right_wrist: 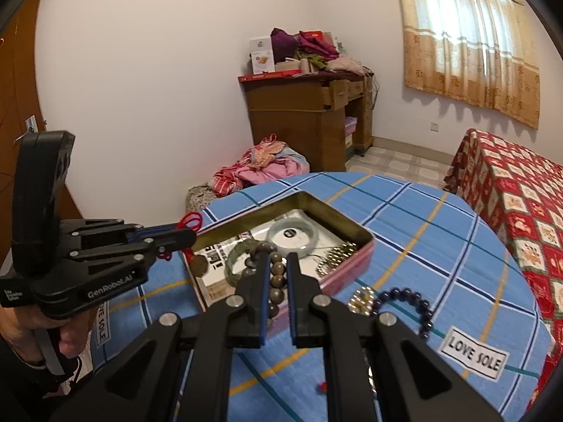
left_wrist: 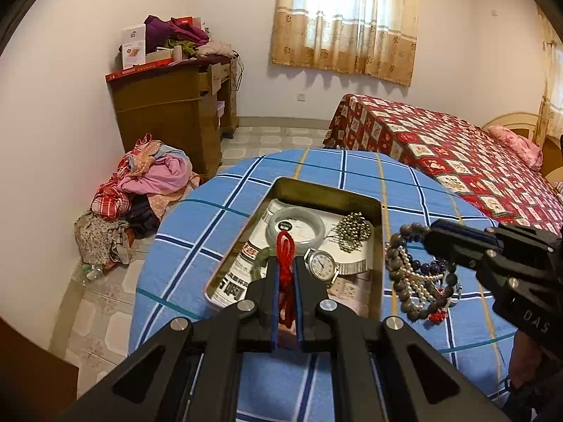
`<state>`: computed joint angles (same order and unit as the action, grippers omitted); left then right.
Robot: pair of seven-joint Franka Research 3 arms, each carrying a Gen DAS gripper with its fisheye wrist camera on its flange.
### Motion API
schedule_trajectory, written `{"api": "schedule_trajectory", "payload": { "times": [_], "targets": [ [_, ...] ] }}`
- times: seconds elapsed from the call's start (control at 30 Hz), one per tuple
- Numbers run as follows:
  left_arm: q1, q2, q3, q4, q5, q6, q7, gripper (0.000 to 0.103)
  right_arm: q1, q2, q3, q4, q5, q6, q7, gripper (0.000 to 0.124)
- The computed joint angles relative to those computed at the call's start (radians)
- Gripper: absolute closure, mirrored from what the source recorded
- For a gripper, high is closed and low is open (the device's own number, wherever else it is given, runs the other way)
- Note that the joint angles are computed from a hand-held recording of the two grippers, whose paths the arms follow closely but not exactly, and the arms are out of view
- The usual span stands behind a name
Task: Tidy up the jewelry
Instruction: 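Carry the red tassel with the left tool while the right tool carries the brown bracelet over the tin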
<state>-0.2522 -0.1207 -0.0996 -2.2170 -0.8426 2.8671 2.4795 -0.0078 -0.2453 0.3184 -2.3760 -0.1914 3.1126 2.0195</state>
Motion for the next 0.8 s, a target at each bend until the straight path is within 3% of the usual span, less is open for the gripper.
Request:
{"api": "schedule_trajectory", "payload": {
  "times": [0.2,0.63,0.8],
  "targets": [
    [0.019,0.041,-0.007,0.039,0.028,-0.007,-0.013,0.097,0.003,0.052,0.002,0.041,-0.031,-0.008,0.019,0.113],
    [0.092,0.136,-0.074,0.105,0.14,-0.022,-0.094,0.097,0.173,0.157,-0.153,0.103,0.007,-0.04,-0.019,0.113],
    [0.109,0.15,-0.092,0.106,0.167,-0.021,-0.112,0.097,0.199,0.165,-0.173,0.101,0.014,-0.049,-0.021,0.113]
  ]
}}
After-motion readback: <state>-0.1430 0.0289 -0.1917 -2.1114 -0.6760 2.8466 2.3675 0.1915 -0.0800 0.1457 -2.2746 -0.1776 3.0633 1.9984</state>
